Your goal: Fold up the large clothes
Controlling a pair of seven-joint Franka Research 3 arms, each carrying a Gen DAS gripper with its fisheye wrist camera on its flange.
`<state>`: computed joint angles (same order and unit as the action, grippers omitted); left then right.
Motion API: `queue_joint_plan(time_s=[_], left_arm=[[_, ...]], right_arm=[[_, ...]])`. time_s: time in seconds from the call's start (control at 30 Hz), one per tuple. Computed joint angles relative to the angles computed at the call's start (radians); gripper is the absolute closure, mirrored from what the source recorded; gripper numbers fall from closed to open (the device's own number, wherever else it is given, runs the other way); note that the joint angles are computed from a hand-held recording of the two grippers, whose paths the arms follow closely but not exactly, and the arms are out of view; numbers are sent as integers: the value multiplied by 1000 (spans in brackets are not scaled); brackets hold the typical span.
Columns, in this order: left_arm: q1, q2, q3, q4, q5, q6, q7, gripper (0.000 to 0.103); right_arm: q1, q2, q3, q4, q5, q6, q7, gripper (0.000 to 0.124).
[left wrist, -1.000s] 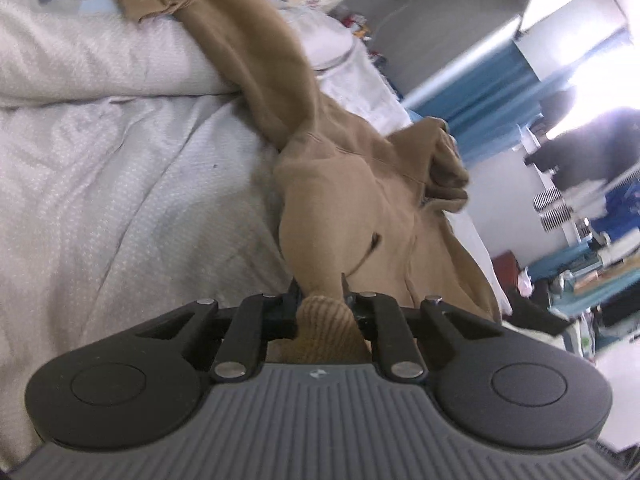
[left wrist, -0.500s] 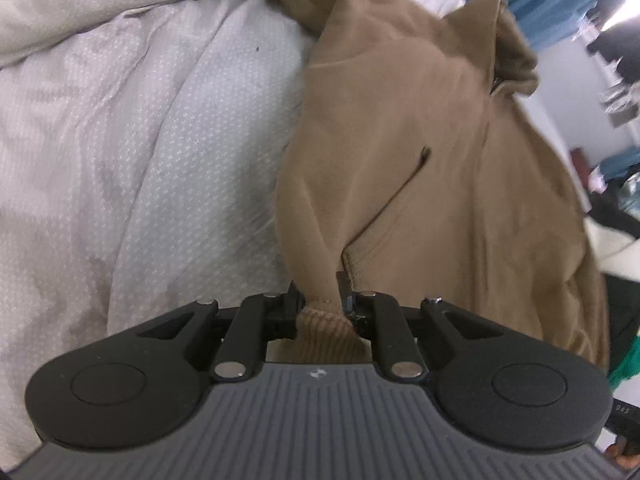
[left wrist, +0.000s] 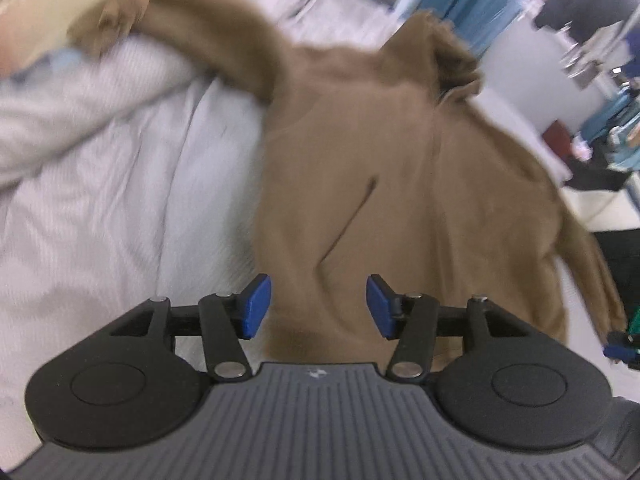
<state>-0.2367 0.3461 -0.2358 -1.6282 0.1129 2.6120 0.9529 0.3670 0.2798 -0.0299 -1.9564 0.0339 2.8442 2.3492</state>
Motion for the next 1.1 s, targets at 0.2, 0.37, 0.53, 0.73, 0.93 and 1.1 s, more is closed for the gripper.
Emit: queue_joint_plan(time_s=[0.2, 0.37, 0.53, 0.73, 0.93, 1.1], left_arm=[[-94, 23, 49, 89, 181, 74, -101, 44], [-167, 116, 68, 242, 283, 111, -161, 44], [-223, 217, 72, 392, 317, 126, -160, 44], [-278, 391, 69, 650, 281, 72, -37, 44], [-344, 528, 130, 803, 293, 66, 0, 44], [-367, 656, 158, 951, 285, 32, 2, 44]], right_arm=[[82, 48, -92, 75, -152, 92, 115, 62], [246, 119, -274, 156, -331, 191, 227, 62], [450, 206, -525, 206, -407, 314, 318, 62], [593, 284, -713, 218, -367, 393, 305, 62], [671, 376, -827, 219, -266, 437, 288, 61], [649, 404, -797, 217, -213, 409, 225, 61]])
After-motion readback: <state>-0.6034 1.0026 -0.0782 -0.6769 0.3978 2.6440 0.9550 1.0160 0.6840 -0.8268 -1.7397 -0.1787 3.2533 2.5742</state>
